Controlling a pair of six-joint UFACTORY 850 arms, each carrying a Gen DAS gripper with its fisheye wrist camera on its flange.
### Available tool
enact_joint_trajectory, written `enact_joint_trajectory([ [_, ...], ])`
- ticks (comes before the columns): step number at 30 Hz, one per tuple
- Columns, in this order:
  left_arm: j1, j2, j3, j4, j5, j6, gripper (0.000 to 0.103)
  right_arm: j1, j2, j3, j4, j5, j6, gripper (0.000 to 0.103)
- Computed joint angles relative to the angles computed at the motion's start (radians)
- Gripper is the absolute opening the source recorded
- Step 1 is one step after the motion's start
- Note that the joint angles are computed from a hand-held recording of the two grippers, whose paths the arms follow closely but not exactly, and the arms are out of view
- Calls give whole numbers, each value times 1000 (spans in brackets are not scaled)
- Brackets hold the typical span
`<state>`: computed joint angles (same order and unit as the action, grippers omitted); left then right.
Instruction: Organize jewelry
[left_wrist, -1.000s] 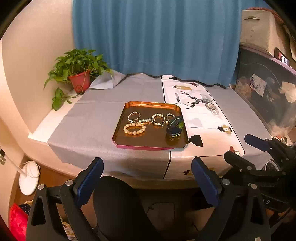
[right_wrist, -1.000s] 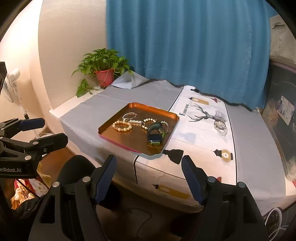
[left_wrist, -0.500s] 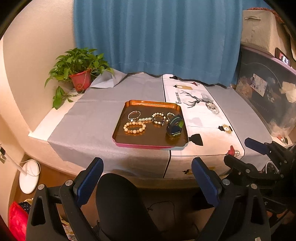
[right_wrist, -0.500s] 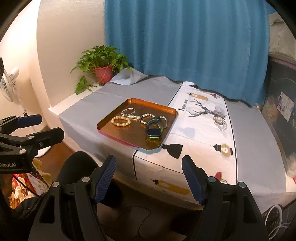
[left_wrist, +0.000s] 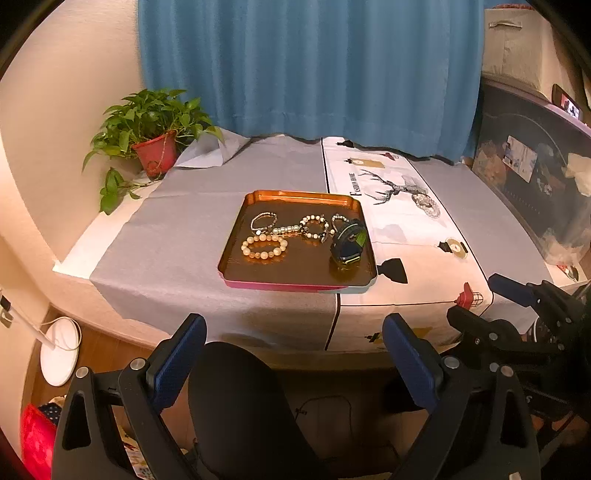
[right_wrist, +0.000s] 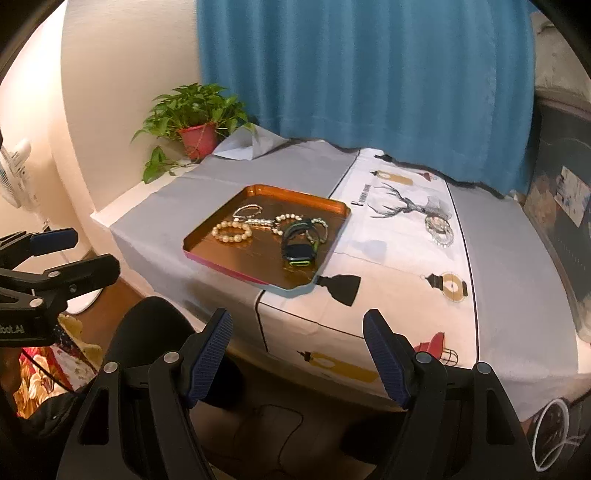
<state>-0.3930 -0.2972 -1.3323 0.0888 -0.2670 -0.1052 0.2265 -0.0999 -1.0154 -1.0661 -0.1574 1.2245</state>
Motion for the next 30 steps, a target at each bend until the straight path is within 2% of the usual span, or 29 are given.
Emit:
enact_joint_trajectory([
  [9, -14, -62, -64, 67, -35, -67, 95, -70, -50, -22, 116, 16, -91, 74],
  [14, -14, -110, -121, 99, -59, -110, 95, -163, -110, -71, -36, 0, 95, 74],
  [18, -15, -164, -189, 118, -97, -132, 95, -267, -193, -152, -36, 7, 155, 74],
  [21, -16, -211, -252, 127, -133, -138, 95, -332, -292, -259, 137, 13, 16, 74],
  [25, -12, -264, -327, 121, -161, -150, 95, -389, -446, -437, 408, -24, -229, 74],
  [30, -9, -328, -420, 102, -206, -144, 95, -420, -644, -689, 627, -133, -441, 74],
])
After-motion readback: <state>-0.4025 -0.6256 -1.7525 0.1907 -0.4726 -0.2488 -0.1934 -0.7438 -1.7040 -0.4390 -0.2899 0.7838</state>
